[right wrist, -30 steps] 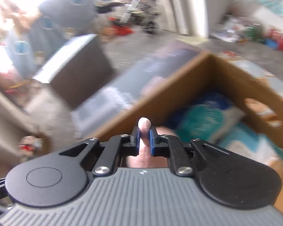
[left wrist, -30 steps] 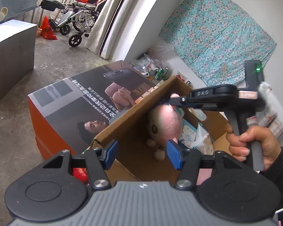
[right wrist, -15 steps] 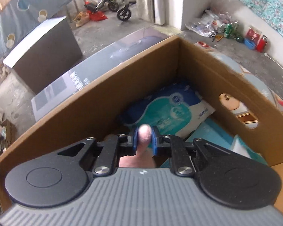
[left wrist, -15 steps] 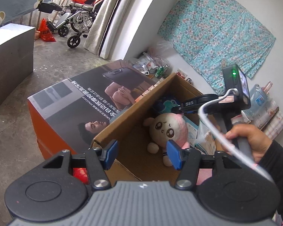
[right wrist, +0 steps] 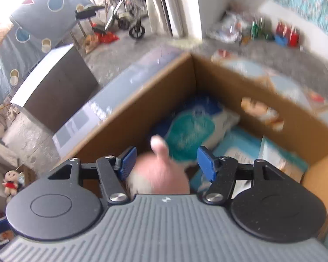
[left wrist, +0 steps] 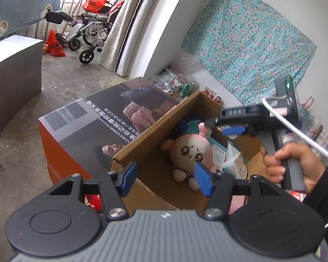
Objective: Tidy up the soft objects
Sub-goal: 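Carry the plush doll into the cardboard box and open the right gripper, then move the right gripper back over the pile to the blue towel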
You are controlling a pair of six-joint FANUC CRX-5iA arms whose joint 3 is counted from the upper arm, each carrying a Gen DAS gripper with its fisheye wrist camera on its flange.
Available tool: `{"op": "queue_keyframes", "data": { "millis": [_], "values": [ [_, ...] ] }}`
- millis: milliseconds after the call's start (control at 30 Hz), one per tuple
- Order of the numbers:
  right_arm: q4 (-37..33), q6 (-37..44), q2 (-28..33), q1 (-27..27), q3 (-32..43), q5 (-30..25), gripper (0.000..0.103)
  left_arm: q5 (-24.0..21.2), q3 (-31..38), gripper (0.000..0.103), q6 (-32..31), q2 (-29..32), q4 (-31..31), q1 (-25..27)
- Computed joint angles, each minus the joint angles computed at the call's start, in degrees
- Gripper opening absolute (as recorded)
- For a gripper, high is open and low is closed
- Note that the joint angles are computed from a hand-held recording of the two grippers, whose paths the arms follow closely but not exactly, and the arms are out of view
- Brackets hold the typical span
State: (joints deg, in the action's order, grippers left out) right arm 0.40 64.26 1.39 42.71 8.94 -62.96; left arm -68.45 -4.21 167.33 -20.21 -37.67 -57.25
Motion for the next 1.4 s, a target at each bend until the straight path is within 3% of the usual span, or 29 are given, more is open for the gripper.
{"op": "queue_keyframes", "data": {
  "millis": [100,167,333,567,667,867,1000,1133,1233,1400],
  "values": [
    [0.35,1.76,1.45,1.31,-0.34,-2.07,0.073,0.24,-0.63,0.06,-0.73,-0.51,0.79,0.49],
    [2.36,2.11,1.44,2.84,-2.1,-0.33,0.079,0.23,-0.84,0.06,-1.33,-0.68,1.43,1.03],
    [1.82,-0.06,1.28,3.27,-2.97,2.38,0.067,0.97,-1.81,0.06,-2.06,-1.37,2.73,2.65],
    [-12.43,-3.85,-0.55,-4.04,-4.48,8.45,0.063,2.08,-2.96,0.06,-2.13,-2.16,3.26,3.36],
    [-16.57,-2.99,0.05,-6.16,-3.85,6.78,0.07,2.16,-3.0,0.06,-2.66,-2.04,3.6,3.54],
    [-10.05,-7.2,-1.99,-3.9,-4.55,4.42,0.077,2.79,-2.75,0.06,-3.02,-2.0,3.84,3.21],
    [-9.08,-10.18,-9.48,-4.03,-9.68,8.0,0.079,2.93,-1.65,0.065,-4.1,-1.42,2.41,1.2],
    [-6.34,-13.98,-21.26,-3.49,-16.78,8.46,0.082,3.01,0.93,0.071,-7.1,0.78,1.33,-1.53],
    [-3.31,-17.58,-30.14,-3.52,-20.37,3.25,0.082,4.62,3.14,0.077,-10.45,3.01,0.98,-3.83],
    [9.74,-29.61,-45.46,0.94,-26.75,-8.76,0.082,10.69,7.11,0.08,-18.34,8.42,3.72,-5.96]
  ]
}}
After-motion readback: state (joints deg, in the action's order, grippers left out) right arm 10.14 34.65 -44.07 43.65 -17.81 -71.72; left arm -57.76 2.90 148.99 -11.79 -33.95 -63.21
